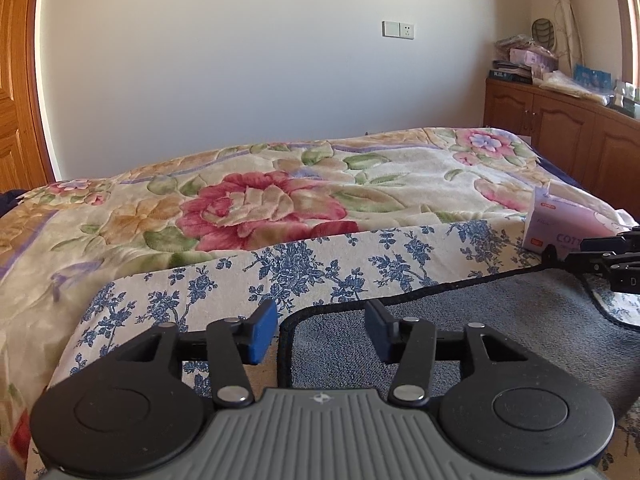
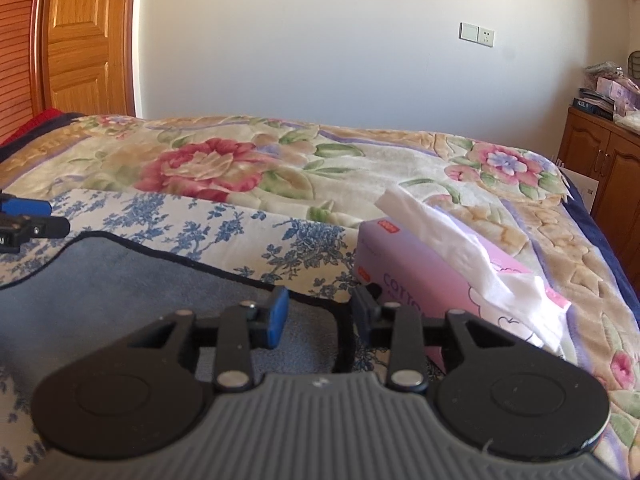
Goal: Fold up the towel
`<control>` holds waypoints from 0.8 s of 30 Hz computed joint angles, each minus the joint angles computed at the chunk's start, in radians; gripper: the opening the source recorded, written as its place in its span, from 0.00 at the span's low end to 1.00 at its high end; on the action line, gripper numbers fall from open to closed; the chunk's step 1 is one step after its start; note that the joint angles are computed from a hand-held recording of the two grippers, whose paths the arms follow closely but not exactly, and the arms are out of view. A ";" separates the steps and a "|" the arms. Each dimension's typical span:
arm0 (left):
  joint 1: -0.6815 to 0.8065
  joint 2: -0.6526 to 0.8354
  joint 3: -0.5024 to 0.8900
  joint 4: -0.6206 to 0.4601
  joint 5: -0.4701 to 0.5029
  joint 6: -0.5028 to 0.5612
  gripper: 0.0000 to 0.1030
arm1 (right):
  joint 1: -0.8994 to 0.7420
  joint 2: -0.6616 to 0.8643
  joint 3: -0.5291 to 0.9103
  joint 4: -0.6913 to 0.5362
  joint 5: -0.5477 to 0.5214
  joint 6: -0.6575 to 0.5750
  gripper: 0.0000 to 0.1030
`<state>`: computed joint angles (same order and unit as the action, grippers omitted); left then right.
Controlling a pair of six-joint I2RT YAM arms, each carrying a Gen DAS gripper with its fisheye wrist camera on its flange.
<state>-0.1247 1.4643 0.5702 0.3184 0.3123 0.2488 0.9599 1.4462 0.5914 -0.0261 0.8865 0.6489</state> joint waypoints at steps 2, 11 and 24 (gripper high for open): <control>0.003 -0.044 -0.014 -0.019 0.000 0.001 0.60 | 0.026 -0.015 0.015 -0.052 0.015 0.033 0.37; 0.030 -0.250 -0.040 -0.182 0.004 0.007 0.80 | 0.172 -0.049 0.108 -0.363 0.105 0.266 0.42; 0.044 -0.573 -0.023 -0.486 0.032 0.023 0.88 | 0.382 -0.015 0.295 -0.824 0.206 0.647 0.58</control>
